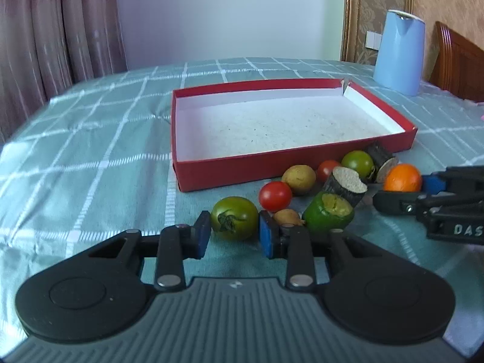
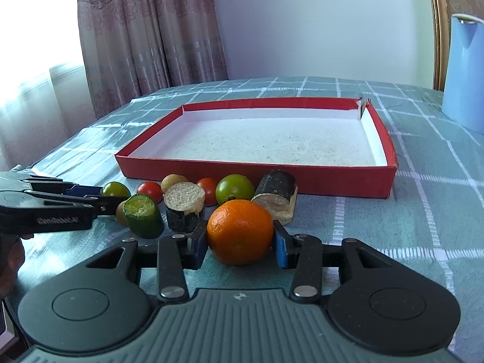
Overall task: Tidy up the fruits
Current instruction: 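Close the left gripper on the large green tomato while the right gripper holds the orange, then carry the green tomato and orange into the tray and open both grippers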
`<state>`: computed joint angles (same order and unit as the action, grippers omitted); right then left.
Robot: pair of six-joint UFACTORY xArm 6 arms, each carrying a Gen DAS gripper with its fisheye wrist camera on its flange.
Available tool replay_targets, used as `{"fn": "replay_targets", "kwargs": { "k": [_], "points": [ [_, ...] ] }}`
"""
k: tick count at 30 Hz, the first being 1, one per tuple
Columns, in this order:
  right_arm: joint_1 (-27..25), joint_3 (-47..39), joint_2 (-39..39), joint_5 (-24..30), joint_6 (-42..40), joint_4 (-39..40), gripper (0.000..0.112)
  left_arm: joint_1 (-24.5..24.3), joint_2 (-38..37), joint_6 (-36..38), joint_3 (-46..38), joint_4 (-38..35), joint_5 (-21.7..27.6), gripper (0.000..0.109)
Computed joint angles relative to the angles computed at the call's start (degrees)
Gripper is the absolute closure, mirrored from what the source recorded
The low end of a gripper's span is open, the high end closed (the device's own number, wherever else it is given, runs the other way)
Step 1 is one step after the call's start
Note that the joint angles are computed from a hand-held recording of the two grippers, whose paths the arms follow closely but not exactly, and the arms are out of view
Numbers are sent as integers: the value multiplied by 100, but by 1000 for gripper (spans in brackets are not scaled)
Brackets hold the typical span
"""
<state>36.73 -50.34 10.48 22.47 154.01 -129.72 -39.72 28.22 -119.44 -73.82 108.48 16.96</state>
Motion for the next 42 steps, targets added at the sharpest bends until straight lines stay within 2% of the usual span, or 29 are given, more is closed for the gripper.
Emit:
{"fn": "replay_targets", "kwargs": {
  "k": [4,8,11,15,18,20,26,31,34,39,42],
  "points": [
    [3,57,-48,58,135,-83,70,94,-54,-746,37,423,-179,79],
    [50,162,-146,217,-4,-28,71,43,-219,-861,230,442,144,79],
    [42,220,-228,278,-76,7,71,44,-331,-1132,255,692,159,79],
    [-49,244,-379,437,-277,131,71,10,-325,-898,55,616,262,79],
    [-149,155,-419,621,-735,397,71,37,-79,-783,-414,526,226,79],
    [-311,-99,-286,650,-1270,715,71,31,189,-408,-804,182,327,79],
    [-847,-1110,516,383,-2430,1576,71,80,1348,1797,-2335,-1871,485,79],
    [-1180,-1813,1197,25,-3295,2439,71,129,2015,2767,-3200,-2933,648,79],
    [-1335,-2178,1572,-187,-3900,3052,71,129,2377,3187,-3692,-3421,921,79],
    [-1346,-2342,1707,-137,-4071,3192,71,180,2630,3593,-3999,-3905,960,79],
    [-1331,-2337,1708,-103,-4067,3140,70,189,2663,3608,-4032,-3893,967,78]
  ]
}}
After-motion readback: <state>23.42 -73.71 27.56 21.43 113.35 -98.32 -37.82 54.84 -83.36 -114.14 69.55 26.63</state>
